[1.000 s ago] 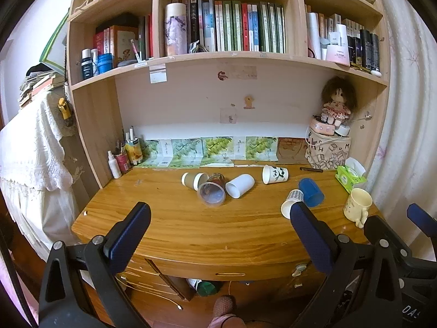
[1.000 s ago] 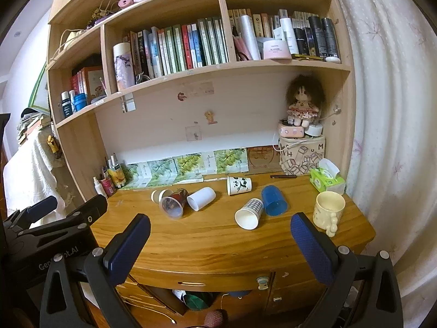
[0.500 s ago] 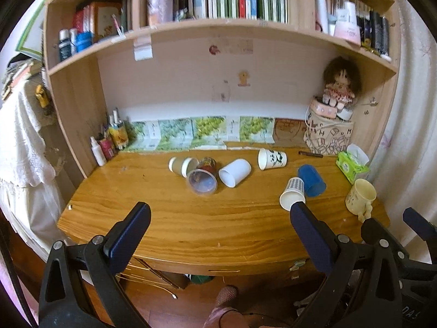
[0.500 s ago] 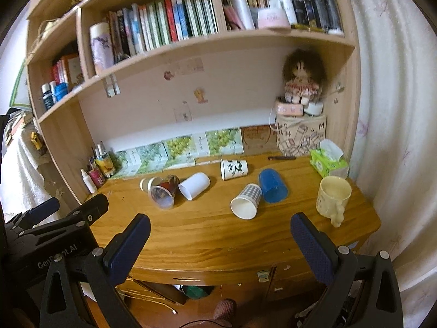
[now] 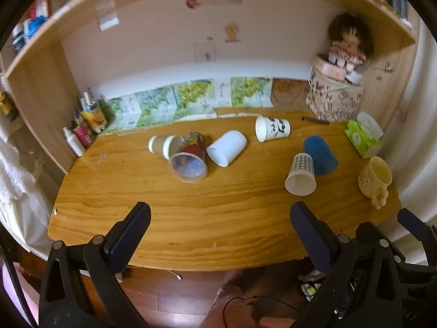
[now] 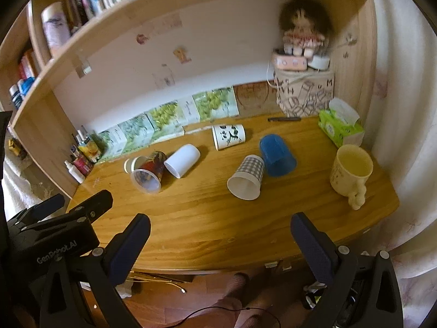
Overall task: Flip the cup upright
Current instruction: 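Move the left tool down toward the upside-down checkered paper cup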
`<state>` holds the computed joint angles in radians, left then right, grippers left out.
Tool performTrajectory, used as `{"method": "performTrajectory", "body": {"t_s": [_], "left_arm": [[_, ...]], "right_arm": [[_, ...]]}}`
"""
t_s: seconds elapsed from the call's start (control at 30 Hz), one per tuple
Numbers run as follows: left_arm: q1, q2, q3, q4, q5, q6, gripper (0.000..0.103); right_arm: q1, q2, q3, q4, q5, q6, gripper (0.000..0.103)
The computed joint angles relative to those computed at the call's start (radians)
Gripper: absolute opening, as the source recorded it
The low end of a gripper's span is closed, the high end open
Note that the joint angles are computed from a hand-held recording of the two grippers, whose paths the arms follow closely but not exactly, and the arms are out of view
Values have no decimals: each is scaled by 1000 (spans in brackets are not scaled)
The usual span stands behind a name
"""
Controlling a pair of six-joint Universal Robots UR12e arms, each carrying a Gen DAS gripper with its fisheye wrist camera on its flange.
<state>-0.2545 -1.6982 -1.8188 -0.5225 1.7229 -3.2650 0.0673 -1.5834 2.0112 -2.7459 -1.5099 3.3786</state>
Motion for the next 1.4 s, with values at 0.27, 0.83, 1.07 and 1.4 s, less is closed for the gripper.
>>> {"method": "performTrajectory", "body": {"t_s": [0.27, 0.83, 1.07, 1.4], "left_arm": [[24, -94, 129, -145, -98, 66, 102], [50, -337, 475, -620, -327, 208, 102], [37, -415, 580, -771, -384, 262, 102], [16, -505, 694, -905, -414, 318, 102]], "right_arm": [[-13, 68, -84, 121, 21, 45, 103], [-55, 181, -225, 362, 100, 77, 103], [-71, 204, -253, 427, 104, 115, 103], [-82, 236, -285, 516, 79, 157, 103]]}}
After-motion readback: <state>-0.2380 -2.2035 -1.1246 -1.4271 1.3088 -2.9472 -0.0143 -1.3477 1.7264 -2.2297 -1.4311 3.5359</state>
